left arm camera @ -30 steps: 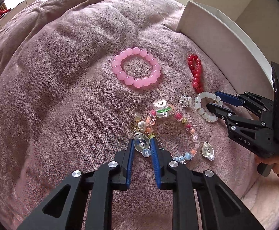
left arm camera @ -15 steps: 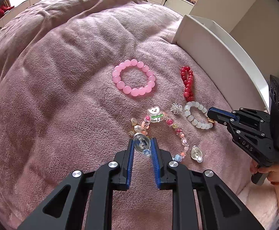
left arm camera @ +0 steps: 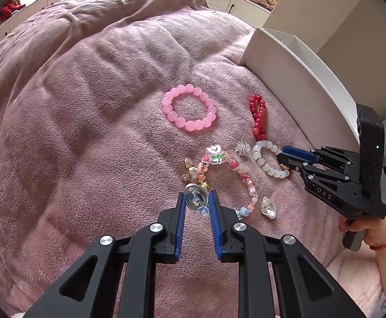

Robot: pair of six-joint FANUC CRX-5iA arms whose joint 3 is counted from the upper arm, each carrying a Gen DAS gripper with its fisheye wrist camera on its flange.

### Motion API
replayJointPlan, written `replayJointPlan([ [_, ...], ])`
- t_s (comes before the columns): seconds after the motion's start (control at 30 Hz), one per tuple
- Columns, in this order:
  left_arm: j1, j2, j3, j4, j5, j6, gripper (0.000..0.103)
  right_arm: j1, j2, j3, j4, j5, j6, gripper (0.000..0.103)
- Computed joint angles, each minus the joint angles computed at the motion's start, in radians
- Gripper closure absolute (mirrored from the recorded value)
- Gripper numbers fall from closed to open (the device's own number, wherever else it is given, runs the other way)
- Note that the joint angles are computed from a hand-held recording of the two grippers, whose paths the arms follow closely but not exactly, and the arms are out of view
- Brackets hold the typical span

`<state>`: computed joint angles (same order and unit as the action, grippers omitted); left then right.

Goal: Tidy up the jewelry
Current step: 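Carry the silver charm and white bead bracelet in both tools over the white box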

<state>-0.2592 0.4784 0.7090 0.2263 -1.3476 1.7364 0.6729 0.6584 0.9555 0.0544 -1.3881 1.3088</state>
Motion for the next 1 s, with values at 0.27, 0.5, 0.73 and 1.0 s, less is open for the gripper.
replayJointPlan([
  [0.27, 0.003, -0.005, -0.016, 0.005, 0.017, 0.009, 0.08, -0.02, -0.004, 0.007, -0.072, -0.003, -0.001, 0.093],
  [0.5, 0.002, -0.006, -0.019, 0.006, 0.02, 0.01, 0.08, -0.043, -0.094, -0.047, -0.162, 0.088, -0.049, 0.093],
  [0.73, 0.003, -0.017, -0.018, 0.038, 0.037, -0.023, 0.082, -0.045, -0.143, -0.026, -0.166, 0.125, -0.059, 0.093],
  [1.0, -0.011, 0.028, 0.096, 0.001, -0.055, -0.041, 0.067, -0.051, -0.18, -0.002, -0.12, 0.154, -0.04, 0.093],
])
